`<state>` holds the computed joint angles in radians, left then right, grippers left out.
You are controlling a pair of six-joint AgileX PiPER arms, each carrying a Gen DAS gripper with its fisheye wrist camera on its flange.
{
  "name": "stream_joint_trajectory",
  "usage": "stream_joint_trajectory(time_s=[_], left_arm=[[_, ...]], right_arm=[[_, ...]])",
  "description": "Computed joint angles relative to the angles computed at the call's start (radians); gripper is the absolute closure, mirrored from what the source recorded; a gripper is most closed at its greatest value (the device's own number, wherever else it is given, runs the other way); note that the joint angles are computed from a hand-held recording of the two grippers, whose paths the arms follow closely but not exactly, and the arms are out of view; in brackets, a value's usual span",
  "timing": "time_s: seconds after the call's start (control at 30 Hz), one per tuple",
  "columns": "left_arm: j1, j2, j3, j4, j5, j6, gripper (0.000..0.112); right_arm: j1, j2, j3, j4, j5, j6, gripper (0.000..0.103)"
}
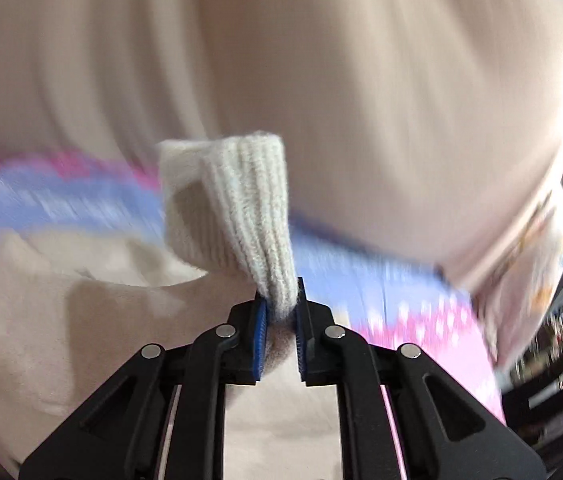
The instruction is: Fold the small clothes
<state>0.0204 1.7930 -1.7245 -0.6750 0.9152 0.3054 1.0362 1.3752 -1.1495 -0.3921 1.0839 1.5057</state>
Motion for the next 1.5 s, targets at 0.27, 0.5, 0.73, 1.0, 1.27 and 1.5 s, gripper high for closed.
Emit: stream_joint_trajectory(time_s=[0.27, 0.5, 0.73, 1.0, 1.27, 1.5], left_arm=[[-0.121, -0.179, 0.430, 0.128, -0.099, -0.104, 0.060], [0.144, -0.337, 0.627, 0.074, -0.083, -0.059, 0.041], [0.526, -0.206, 0.559, -0.079, 0.027, -0.014, 0.042], [0.636, -0.061, 0.416, -0.188, 0.080, -0.053, 0.042], [0.670, -0.003, 0.351, -0.266, 0.163, -0.154, 0.045], [0.675, 0.010, 0.426, -0.302, 0.198, -0.231, 0.052]], right_arm=[[-0.123, -0.097, 0.084, 0.048, -0.029, -0.130, 0.054], [-0.435, 0.172, -0.135, 0.306, -0.253, -0.600, 0.045], [-0.521, 0.442, -0.343, 0.439, -0.290, -0.681, 0.093], [-0.462, 0.342, -0.403, 0.182, -0.264, -0.544, 0.092], [-0.486, 0.386, -0.304, 0.250, -0.316, -0.552, 0.090], [-0.490, 0.342, -0.277, 0.245, -0.338, -0.546, 0.090]])
